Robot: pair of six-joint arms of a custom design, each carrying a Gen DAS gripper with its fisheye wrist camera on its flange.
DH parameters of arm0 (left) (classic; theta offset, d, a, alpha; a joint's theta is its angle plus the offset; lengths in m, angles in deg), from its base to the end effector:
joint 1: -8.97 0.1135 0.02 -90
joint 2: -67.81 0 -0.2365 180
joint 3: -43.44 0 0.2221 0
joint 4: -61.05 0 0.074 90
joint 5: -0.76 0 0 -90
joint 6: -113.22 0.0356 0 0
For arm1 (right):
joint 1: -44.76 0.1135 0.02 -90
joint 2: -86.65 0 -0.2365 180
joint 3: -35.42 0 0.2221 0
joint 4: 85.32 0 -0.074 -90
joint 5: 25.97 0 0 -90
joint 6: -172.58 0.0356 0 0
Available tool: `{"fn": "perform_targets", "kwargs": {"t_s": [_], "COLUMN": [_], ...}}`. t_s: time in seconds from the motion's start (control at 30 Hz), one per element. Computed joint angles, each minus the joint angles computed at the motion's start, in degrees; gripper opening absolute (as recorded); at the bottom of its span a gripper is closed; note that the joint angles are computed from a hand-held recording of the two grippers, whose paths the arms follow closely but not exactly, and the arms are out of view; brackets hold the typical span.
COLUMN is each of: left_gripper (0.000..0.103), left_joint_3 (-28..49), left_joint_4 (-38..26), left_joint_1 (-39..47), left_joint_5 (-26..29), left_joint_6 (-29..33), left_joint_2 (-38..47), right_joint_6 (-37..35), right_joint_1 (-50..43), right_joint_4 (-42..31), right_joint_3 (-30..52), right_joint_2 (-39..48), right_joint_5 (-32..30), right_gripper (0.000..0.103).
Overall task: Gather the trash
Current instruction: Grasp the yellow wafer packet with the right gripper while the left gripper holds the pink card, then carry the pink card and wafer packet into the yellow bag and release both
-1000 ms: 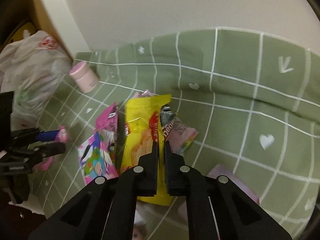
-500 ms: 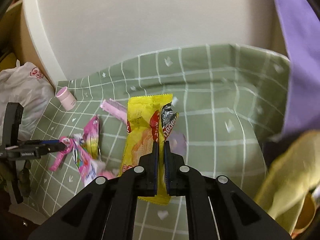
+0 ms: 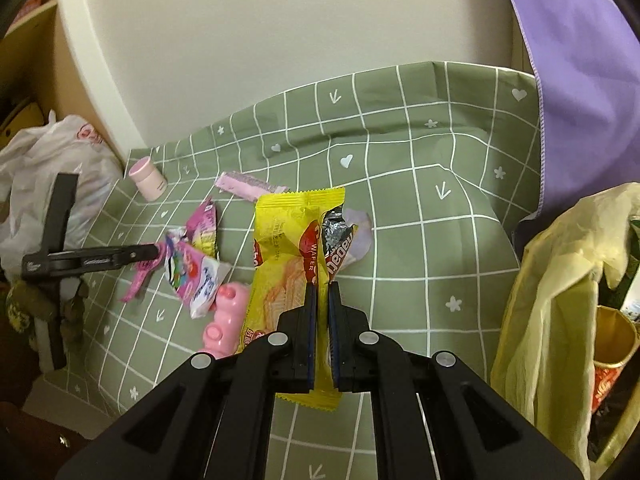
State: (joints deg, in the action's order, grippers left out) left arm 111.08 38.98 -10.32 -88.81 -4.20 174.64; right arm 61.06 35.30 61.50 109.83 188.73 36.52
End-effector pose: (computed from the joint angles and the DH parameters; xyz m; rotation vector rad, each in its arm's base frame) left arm 0.2956 -0.1038 0.1034 -0.1867 2.6636 -0.2804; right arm 0.3160 -0.0360 0.1494 -0.4207 2.4686 0.4160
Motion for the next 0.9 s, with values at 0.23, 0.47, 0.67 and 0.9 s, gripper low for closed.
{"fn": "perform_targets", "kwargs": {"t_s": [0.23,0.47,0.67,0.9], "left_gripper": [0.015,0.014,0.014,0.014], "left_joint_3": [-0.8,-2.0,2.0,11.3], "left_joint_4": [0.7,-0.8,-4.5,-6.6], "left_joint_1": [-3.1,-6.7,-10.8,-14.3], "left_joint_5": [-3.2,-6.8,-11.5,-12.5], "left_joint_6": [0.4,0.6,3.1,6.8], "left_joint_2": [-3.7,-11.2,-17.0,-18.5], "right_joint_6": [-2.2,-2.5,-2.4,-2.3], "right_joint_1": [-2.4,-4.3,-5.0,-7.6], "right_joint_4": [-1.3,-2.0,-2.4,-3.3], "right_joint_3": [-2.0,-2.2,-3.1,-2.8], "right_joint_2": [-4.9,-7.8,-12.0,-18.2], "right_joint_5": [-0.8,-2.0,-2.5,-3.1], "right_gripper": [0.007,0.007,0.007,0.007]}}
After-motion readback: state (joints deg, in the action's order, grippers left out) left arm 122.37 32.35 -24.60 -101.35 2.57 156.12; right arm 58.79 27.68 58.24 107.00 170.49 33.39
